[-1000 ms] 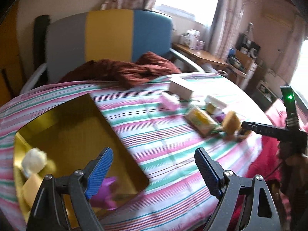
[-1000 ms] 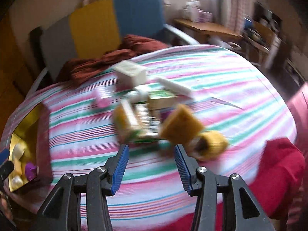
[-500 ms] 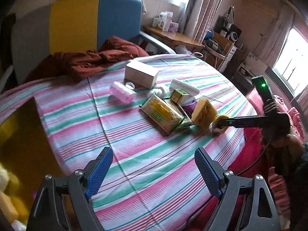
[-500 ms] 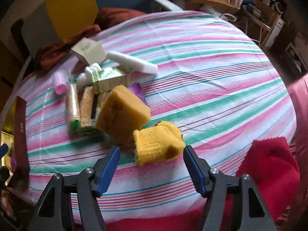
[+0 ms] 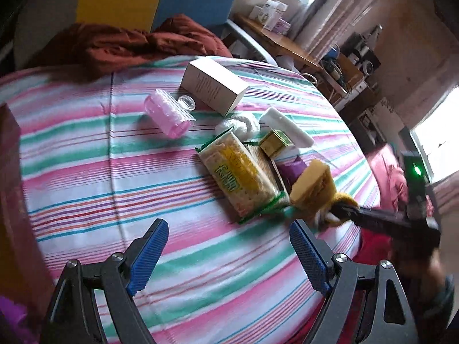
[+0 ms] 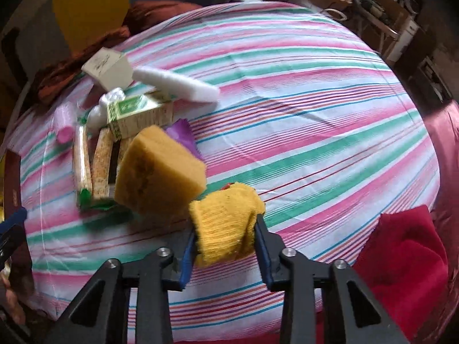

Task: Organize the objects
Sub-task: 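Grasp the yellow knitted sock with the right gripper while the left grasps the cracker packet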

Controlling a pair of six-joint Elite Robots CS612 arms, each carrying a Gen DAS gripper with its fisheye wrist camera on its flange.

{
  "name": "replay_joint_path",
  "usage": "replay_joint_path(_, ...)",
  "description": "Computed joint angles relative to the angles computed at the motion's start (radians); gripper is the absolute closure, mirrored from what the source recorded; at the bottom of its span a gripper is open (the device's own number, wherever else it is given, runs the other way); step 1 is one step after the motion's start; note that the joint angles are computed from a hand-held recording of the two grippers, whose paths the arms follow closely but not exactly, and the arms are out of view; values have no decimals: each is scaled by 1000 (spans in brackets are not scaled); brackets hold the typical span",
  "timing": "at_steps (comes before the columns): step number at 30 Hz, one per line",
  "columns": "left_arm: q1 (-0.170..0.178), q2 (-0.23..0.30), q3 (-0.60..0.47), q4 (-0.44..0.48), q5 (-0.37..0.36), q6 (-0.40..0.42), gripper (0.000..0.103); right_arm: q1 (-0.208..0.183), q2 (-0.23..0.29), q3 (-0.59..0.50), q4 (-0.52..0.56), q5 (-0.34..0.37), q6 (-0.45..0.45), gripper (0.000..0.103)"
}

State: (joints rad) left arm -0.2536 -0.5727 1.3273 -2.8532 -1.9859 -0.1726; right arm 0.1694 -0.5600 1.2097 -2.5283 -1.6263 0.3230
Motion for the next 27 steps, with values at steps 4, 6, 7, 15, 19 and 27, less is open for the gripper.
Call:
replay_joint_path(4, -4, 34, -57, 31, -17, -46, 16, -5, -8, 20, -45, 9, 31, 71)
replay_joint_path(6, -9, 52, -83, 26, -5, -60, 16, -8, -10, 24, -59, 16, 43, 71)
replay_joint_path(7, -11, 60, -98, 34, -3, -70, 16, -9, -13, 32, -72, 22, 52, 71)
replay_joint_path(15, -20, 121, -201, 103, -15, -143, 17, -14, -11, 38, -105, 61, 62, 71)
replay_joint_path(19, -25, 136, -224, 112, 0, -152, 22, -16, -11, 39, -108, 70, 61, 71)
replay_joint_path(27, -33, 119, -180, 80, 19, -43, 53, -21, -17, 58, -145, 85, 84, 71)
